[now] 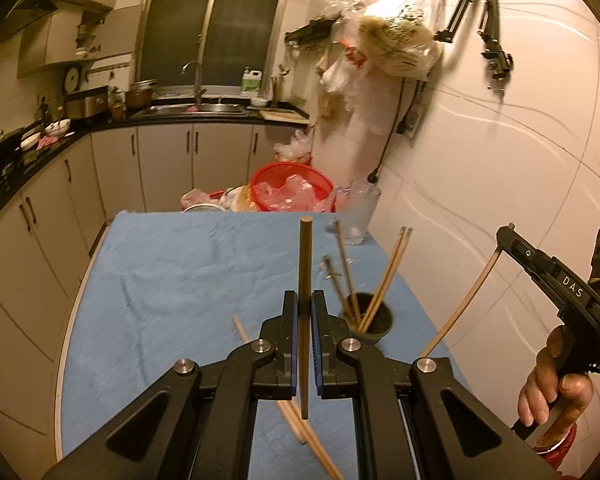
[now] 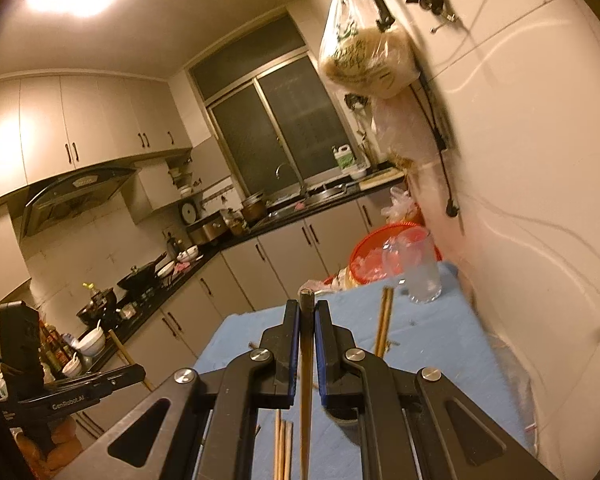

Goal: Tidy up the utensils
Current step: 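Lift both held chopsticks upright and carry them above the black holder, then lower both chopsticks into the black holder and open both tools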

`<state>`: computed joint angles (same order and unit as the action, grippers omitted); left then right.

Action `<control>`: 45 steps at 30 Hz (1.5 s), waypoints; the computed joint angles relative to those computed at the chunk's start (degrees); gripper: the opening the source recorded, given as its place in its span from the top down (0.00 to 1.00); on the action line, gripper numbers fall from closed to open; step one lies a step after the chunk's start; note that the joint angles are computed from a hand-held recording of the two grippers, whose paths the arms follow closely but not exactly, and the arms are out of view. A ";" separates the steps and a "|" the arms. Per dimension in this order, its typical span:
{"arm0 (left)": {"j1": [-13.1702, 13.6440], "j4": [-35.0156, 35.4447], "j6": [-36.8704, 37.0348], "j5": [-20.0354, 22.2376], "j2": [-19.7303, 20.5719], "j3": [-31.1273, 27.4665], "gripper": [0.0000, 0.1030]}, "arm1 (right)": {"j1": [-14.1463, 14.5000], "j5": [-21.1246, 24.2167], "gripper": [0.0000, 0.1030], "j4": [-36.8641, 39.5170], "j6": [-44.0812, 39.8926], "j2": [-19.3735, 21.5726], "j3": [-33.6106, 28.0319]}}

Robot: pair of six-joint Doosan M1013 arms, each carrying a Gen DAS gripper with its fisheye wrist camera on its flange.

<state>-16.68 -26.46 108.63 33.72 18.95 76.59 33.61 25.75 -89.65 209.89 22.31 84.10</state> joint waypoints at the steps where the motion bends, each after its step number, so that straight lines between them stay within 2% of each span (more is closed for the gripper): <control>1: -0.32 0.23 -0.19 0.13 0.25 -0.62 0.94 | -0.08 0.63 0.93 -0.64 0.45 -0.23 0.01; 8: -1.72 -1.28 0.67 0.92 1.73 -4.23 0.94 | -0.89 2.22 0.93 -2.18 0.86 -0.80 -0.94; 18: -3.43 -1.11 -1.78 1.38 5.44 -10.76 0.94 | -2.49 3.60 0.93 -0.74 -1.77 1.04 -4.30; 27: -5.05 3.46 -7.01 2.07 9.61 -14.59 0.94 | -4.58 1.62 0.93 4.95 -6.29 3.40 -6.38; 31: -5.32 4.69 -8.54 3.82 11.09 -16.00 0.94 | -5.24 0.28 0.93 8.19 -9.05 4.41 -7.13; 45: -5.69 8.82 -11.10 5.53 12.36 -15.71 0.93 | -6.34 -2.55 0.93 21.42 -20.65 6.65 -8.18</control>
